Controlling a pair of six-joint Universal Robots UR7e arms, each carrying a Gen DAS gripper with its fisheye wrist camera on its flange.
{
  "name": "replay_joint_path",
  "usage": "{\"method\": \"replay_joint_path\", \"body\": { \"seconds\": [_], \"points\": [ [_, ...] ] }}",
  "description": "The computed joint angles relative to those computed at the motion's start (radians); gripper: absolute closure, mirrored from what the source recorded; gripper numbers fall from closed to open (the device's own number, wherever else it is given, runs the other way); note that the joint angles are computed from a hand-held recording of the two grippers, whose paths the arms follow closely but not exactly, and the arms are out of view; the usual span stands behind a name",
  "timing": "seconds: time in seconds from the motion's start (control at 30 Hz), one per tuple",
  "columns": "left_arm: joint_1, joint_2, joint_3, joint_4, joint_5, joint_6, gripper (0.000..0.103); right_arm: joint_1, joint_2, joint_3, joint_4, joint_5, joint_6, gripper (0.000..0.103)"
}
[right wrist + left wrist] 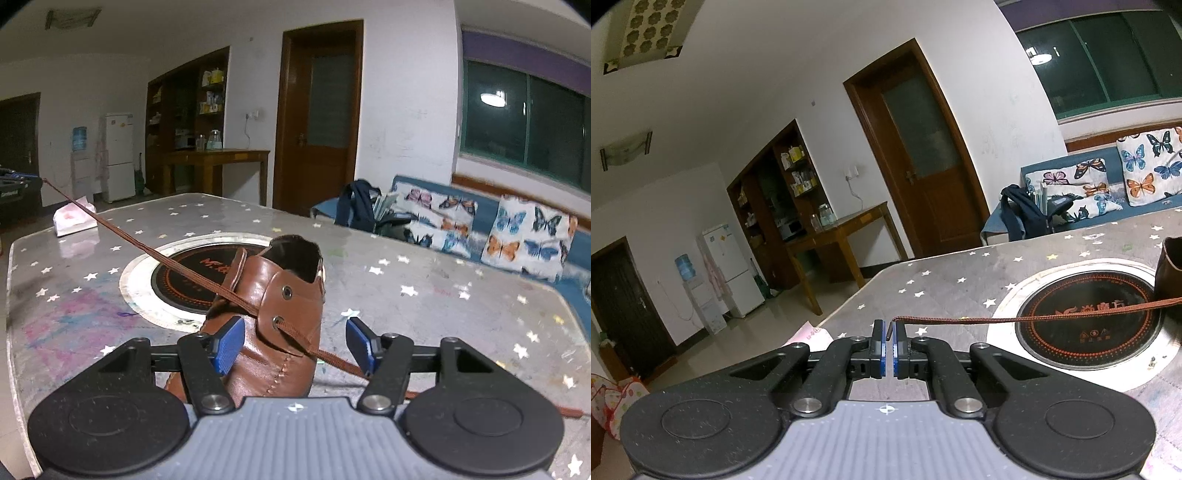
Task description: Lace up shoes with both hands
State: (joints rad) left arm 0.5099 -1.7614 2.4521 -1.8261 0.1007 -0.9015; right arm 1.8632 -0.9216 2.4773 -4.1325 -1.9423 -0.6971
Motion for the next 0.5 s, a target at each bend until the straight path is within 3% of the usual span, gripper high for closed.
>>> {"method": "replay_joint_path", "body": {
  "seconds": [0.3, 0.5],
  "points": [
    [-0.006, -0.008, 0.004, -0.021, 0.0, 0.008, 0.099, 0.021, 0.055, -0.05, -0.029, -0.018, -0.028, 0.04],
    [-0.018, -0.036, -0.027, 0.197, 0.015, -0.155, 0.099, 0.024, 0.061, -0.053, -0.026, 0.01, -0.045, 0.041]
  ]
}}
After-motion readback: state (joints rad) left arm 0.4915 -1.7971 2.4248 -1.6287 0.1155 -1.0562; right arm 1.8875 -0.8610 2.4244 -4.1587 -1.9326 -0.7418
